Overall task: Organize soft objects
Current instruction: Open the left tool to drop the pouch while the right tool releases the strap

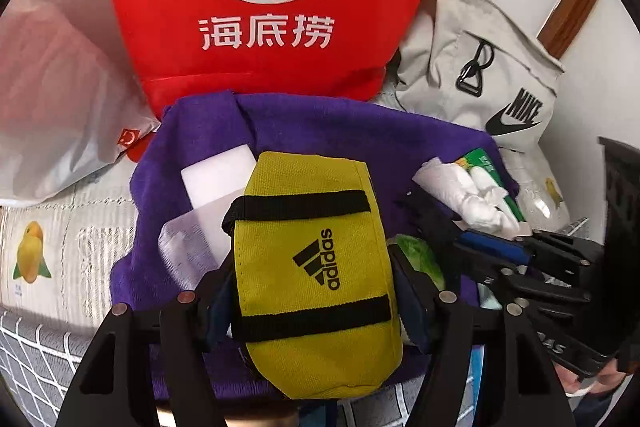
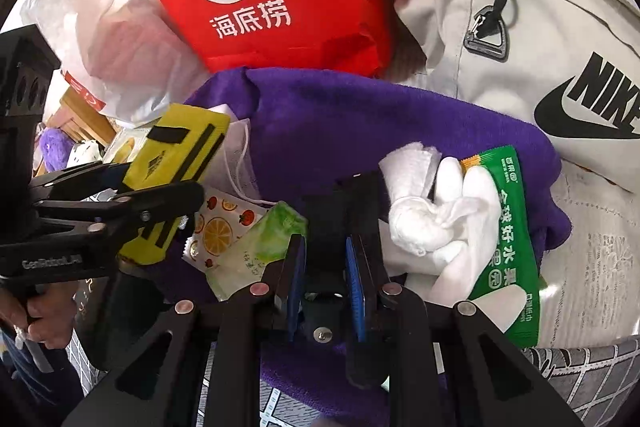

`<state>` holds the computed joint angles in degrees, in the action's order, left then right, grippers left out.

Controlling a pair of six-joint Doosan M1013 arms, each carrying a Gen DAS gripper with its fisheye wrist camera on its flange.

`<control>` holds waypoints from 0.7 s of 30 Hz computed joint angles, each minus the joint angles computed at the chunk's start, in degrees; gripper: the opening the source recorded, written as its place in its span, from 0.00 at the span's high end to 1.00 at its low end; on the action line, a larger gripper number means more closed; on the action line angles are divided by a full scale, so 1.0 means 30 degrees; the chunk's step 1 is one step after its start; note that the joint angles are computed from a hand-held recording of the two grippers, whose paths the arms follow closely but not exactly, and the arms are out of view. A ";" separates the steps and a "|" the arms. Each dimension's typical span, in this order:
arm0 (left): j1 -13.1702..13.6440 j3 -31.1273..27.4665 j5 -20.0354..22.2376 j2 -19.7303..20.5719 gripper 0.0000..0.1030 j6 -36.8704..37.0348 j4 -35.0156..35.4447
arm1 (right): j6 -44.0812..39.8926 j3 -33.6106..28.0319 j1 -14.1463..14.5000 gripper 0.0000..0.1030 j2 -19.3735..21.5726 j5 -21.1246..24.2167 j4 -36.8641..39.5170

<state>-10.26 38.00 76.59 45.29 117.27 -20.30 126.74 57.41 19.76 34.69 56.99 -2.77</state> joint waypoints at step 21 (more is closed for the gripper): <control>-0.0668 0.0469 -0.0628 -0.0170 0.18 -0.0284 0.1896 | 0.1393 0.1500 0.0145 0.68 -0.1280 -0.0944 -0.0781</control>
<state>-12.26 39.41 74.70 44.78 116.42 -14.61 130.92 61.91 20.20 30.85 54.16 -5.11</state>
